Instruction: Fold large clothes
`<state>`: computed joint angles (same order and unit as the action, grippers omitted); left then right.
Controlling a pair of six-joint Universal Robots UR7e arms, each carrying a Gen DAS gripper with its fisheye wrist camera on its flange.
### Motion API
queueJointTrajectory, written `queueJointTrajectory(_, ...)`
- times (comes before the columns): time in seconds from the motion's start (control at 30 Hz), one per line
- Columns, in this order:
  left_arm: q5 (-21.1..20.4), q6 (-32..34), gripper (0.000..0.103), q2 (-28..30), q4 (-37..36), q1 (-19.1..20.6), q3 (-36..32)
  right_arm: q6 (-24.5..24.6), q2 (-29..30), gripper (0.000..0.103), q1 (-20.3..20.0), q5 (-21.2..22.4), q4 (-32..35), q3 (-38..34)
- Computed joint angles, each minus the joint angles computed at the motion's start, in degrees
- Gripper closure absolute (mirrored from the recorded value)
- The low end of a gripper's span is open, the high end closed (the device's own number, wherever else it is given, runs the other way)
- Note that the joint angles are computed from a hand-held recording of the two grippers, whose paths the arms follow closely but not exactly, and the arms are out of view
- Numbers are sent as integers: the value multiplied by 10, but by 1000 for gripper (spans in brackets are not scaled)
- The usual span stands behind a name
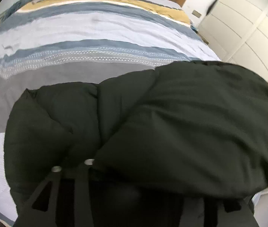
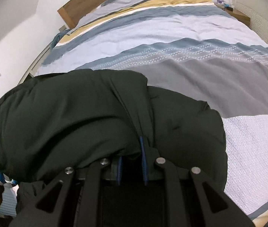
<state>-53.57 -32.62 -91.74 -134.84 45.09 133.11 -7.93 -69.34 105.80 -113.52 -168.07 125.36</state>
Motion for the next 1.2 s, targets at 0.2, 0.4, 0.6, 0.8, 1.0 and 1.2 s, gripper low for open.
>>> queueJointTrajectory(0.2, 14, -28, 38, -19, 43, -30, 11, -10, 2, 86, 12, -23, 5, -2)
queueJointTrajectory(0.4, 20, -66, 28, -52, 88, -63, 22, -27, -11, 86, 35, -52, 15, 8)
queueJointTrajectory(0.6, 15, -93, 24, -101, 159, -95, 16, -25, -62, 86, 50, -67, 59, 30)
queueJointTrajectory(0.8, 38, -102, 13, -118, 159, -102, -16, -27, -83, 60, 80, -74, 78, 10)
queueJointTrajectory(1.0, 37, -30, 11, -46, 60, -82, -60, -31, -47, 49, 111, -32, 48, -43)
queueJointTrajectory(1.2, 17, 29, 11, 41, -25, -59, -84, -46, 21, 49, 131, 7, 50, -94)
